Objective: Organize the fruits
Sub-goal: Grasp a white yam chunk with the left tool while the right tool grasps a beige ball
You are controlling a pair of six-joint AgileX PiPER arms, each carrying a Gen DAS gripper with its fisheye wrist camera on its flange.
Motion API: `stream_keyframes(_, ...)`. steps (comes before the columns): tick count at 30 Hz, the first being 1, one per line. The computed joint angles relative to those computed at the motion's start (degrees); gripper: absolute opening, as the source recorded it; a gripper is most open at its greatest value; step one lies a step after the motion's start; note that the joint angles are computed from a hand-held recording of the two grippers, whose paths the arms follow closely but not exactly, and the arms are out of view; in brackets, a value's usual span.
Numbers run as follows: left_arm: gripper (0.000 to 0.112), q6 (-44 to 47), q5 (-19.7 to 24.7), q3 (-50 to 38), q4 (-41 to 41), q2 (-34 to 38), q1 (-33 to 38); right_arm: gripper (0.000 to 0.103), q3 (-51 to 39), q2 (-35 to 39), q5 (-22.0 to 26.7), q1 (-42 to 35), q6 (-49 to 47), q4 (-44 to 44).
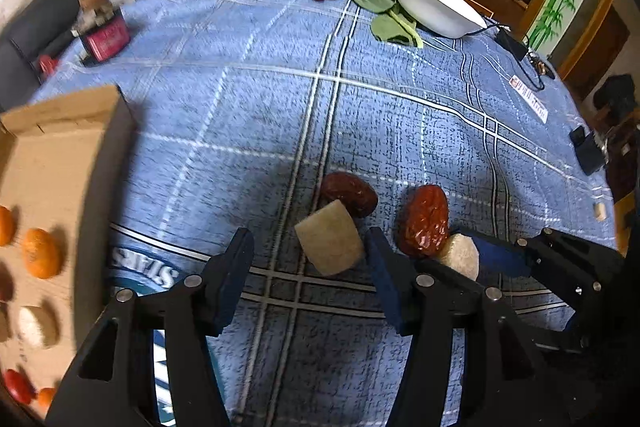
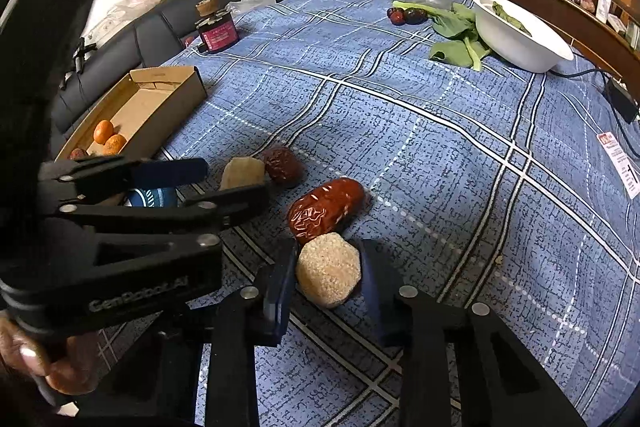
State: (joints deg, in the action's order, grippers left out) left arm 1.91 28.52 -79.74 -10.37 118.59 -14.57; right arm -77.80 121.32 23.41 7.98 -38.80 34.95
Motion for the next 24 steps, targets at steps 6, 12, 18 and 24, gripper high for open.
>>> stream_keyframes(6,0.056,2.08,-0.16,-1.43,-2.09,0.89,0.71,0.031,-0.18,0.16,0.5,-0.43,-0.94,1.42)
stream_keyframes(12,0.034,4.63,-0.65,-0.77,-4.07,0.22,0.87,0.031,2.06,-1.75,-0.95,-0.48,-1.98,2.59)
stream_keyframes(18,0.034,5.88,-2.96,3.97,-5.11,-4.04,1.49,0.031,4.89,-4.91,-1.46,-0.99,-5.04,6.11)
stream_keyframes(24,0.034,1.97,-5.53,9.32,-0.38,-9.78,1.7,0.031,6.9,-7.49,-1.86,0.09,-6.66,8.29)
